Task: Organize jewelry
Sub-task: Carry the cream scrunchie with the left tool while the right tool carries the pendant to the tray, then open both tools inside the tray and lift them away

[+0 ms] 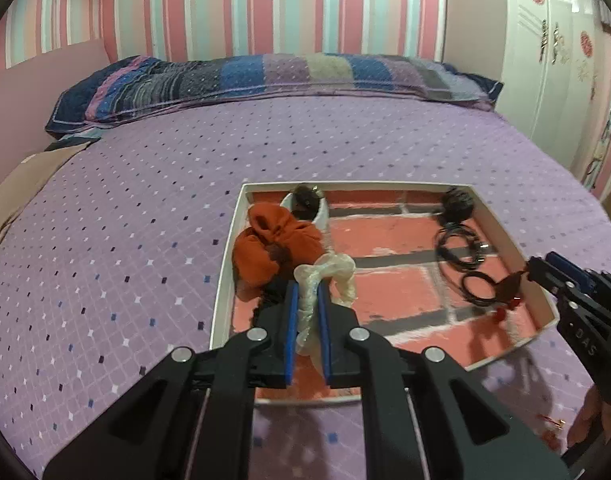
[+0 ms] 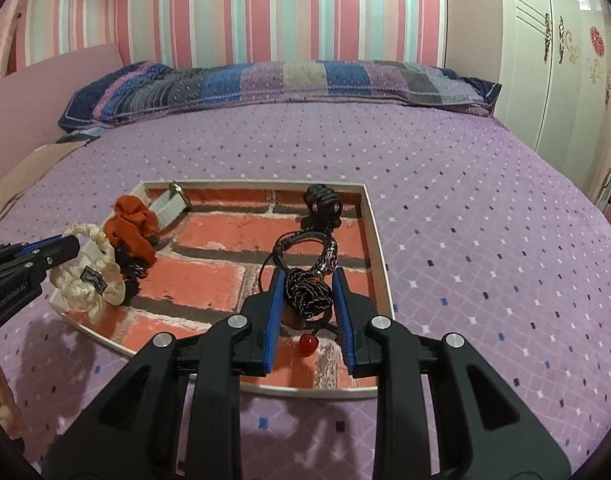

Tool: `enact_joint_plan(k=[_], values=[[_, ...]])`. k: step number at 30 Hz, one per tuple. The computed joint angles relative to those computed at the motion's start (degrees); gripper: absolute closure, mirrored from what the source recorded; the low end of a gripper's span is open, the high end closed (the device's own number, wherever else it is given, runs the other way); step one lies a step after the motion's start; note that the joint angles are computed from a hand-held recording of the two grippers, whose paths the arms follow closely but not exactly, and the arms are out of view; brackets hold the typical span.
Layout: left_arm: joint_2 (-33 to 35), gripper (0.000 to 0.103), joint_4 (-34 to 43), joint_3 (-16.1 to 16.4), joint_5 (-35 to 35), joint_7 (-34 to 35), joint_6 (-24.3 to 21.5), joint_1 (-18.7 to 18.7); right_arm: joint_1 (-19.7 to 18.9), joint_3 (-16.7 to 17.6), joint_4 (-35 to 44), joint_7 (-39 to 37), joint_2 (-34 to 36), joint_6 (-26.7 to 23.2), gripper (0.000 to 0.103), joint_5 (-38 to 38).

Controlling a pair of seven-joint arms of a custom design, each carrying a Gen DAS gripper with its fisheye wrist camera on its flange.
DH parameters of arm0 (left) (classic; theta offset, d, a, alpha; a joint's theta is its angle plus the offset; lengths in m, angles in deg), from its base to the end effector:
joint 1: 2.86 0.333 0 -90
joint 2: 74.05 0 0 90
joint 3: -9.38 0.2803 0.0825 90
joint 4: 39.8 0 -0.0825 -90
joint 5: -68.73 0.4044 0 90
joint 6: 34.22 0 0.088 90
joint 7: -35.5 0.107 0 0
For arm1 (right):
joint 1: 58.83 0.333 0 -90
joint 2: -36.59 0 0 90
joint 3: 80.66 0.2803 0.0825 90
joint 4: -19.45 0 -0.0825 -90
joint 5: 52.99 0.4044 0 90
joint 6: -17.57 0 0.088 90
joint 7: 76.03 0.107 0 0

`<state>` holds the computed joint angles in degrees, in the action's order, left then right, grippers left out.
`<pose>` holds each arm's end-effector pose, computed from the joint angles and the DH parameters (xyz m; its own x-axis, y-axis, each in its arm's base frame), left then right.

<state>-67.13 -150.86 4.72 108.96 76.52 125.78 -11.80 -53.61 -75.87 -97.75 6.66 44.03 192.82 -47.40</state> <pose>0.6187 -0.1787 0.4548 0.0501 -0.9987 -0.0079 -0.6728 -0.0279 -0.7393 0.6279 0.1014 0.4383 0.1982 -0.9801 0.0076 -0.6201 -0.1313 -0.7735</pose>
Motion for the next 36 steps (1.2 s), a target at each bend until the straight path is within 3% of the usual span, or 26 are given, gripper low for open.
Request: enact_joint_plan(k=[6, 10, 20, 21, 22, 24, 28, 30, 32, 34, 36], values=[[5.6, 0.093, 5.2, 0.7, -2.8, 2.4, -4.1, -0.6, 2.9, -4.3, 4.9, 10.0, 4.7, -3.4, 0.078, -10.3], [8.2, 0.092, 7.8, 2.0, -4.1, 3.3, -6.4, -1.8, 3.1, -5.0, 8.5, 13.2, 7.5, -7.3, 0.078, -14.1], [10.3, 0.088, 9.9, 3.2, -6.5, 6.9, -9.5, -3.2, 0.6, -2.4, 13.8, 10.9, 10.8, -15.8, 0.077, -11.3], [10.0, 0.083, 9.6, 3.1, -7.0, 7.3, -9.5, -3.1, -0.1, -1.8, 13.4, 9.7, 10.4, -15.5, 0.071, -9.8], [9.2, 0.070, 8.9, 3.2, -7.0, 6.9, -9.0, -3.1, -1.2, -0.8, 12.2, 7.9, 9.5, -14.6, 0.065, -7.3], [7.3, 0.045, 7.1, 3.5, -5.5, 4.8, -7.4, -3.3, -2.0, -0.2, 9.8, 6.7, 7.5, -12.5, 0.040, -4.3], [3.3, 0.044, 4.3, 2.6, -2.9, 3.2, -6.4, -2.8, -2.4, -0.1, 6.3, 4.1, 4.0, -10.8, 0.027, -0.6], [1.2, 0.043, 2.7, 1.9, -1.4, 2.3, -6.5, -2.4, -2.3, -0.3, 4.3, 3.1, 2.1, -10.1, 0.011, 1.1], [-1.3, 0.031, 0.6, 1.0, -0.7, 1.5, -6.3, -1.6, -1.8, -1.1, 1.4, 3.2, -0.4, -8.3, 0.005, 1.6], [-3.7, 0.017, -1.6, -0.1, 0.1, 0.1, -5.4, -0.6, -1.4, -1.8, -1.3, 2.9, -2.8, -7.1, 0.004, 1.9], [-5.5, 0.017, -3.6, -1.3, -2.2, 1.5, -4.8, 0.7, -0.6, -2.9, -2.7, 4.1, -4.3, -7.5, 0.004, 0.1]])
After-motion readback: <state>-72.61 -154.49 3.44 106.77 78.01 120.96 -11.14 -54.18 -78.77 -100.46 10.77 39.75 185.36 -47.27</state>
